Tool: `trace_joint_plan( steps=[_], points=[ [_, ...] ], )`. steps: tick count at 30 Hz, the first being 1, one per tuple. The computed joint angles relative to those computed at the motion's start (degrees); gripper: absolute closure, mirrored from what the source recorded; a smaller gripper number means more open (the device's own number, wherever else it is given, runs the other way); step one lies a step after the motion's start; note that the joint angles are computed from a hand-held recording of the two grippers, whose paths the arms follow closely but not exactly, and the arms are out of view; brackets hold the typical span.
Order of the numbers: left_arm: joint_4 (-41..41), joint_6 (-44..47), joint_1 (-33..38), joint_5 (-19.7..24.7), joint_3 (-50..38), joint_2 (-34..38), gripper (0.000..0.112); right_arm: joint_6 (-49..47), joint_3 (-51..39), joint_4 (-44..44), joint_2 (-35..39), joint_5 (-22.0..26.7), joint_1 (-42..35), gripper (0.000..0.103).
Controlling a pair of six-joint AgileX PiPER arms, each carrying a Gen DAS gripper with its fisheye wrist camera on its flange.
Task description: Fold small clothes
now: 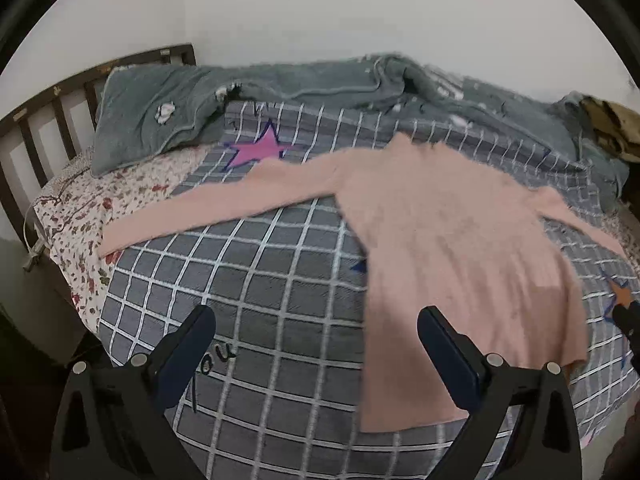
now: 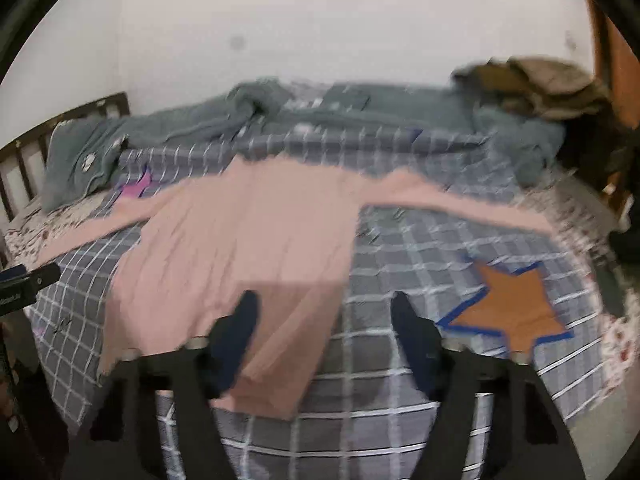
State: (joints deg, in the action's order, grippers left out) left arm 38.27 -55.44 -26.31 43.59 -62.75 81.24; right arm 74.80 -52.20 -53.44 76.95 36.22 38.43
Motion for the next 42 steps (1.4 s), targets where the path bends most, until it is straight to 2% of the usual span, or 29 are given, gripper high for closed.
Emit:
trace_joint_plan(
  steps=[3,7,8,9,10,12,15,19,23,24,27,30,34,37,42],
  points=[
    [1.16,0.13,2.33,-1.12,0.61,1.05,0.01,-5.47,-1.38,6.68,4.85,-4.73,-2.56,0.041],
    [0.1,1.81,5.6,-4.23,1.6,1.22,0.01,-4.19,-1.24,6.14,8.51,-9.6,-3.24,0.044],
    [-0.52,1.92,6.4,-4.69,1.6,1.32,0.01,-3.66,-1.67,5.5,9.41,-9.62,-3.2,0.05],
    [-1.94,2.72,7.39,-5.22,1.51,1.39,0.01,-3.67,-2.5,5.49,10.95,-9.59,-3.16,0.063],
    [-3.57,3.93,8.46,-6.17,1.58,1.32,0.01,-5.63,-3.18,7.44,11.85,-9.6,-3.48,0.07],
    [-7.48,6.74,10.9,-9.19,2.44,0.63,0.01,-10.65,-4.51,11.91,13.76,-9.12,-4.12,0.091],
    [-10.23,7.84,13.23,-11.41,3.23,0.34,0.01,-7.19,-2.25,7.09,12.53,-8.58,-3.7,0.096],
    [-10.59,7.82,14.81,-12.27,3.63,0.83,0.01,-5.32,3.77,3.6,6.59,-9.72,-5.39,0.097],
    [-12.11,8.15,17.66,-13.55,3.88,2.2,0.01,-11.45,8.02,9.51,4.24,-13.8,-10.41,0.097],
    [-13.34,8.5,18.63,-14.36,4.09,2.58,0.011,-13.01,9.28,11.03,4.34,-15.73,-12.04,0.097],
    [-19.62,13.99,21.6,-16.47,4.4,3.92,0.011,-14.14,10.3,12.29,5.05,-17.26,-13.81,0.097],
    [-19.58,15.04,23.09,-16.32,3.38,5.92,0.011,-16.4,8.7,13.03,4.17,-15.09,-12.93,0.096],
    [-19.14,15.29,26.38,-17.17,1.69,8.82,0.012,-14.69,4.94,9.45,3.73,-12.28,-11.23,0.095],
    [-23.87,19.99,30.31,-18.27,-0.71,11.58,0.012,-16.72,0.45,11.14,5.51,-11.33,-11.49,0.089],
    [-28.96,23.5,35.46,-19.53,-5.26,16.31,0.017,-18.82,-7.6,13.33,10.21,-9.2,-11.33,0.089]
  ],
)
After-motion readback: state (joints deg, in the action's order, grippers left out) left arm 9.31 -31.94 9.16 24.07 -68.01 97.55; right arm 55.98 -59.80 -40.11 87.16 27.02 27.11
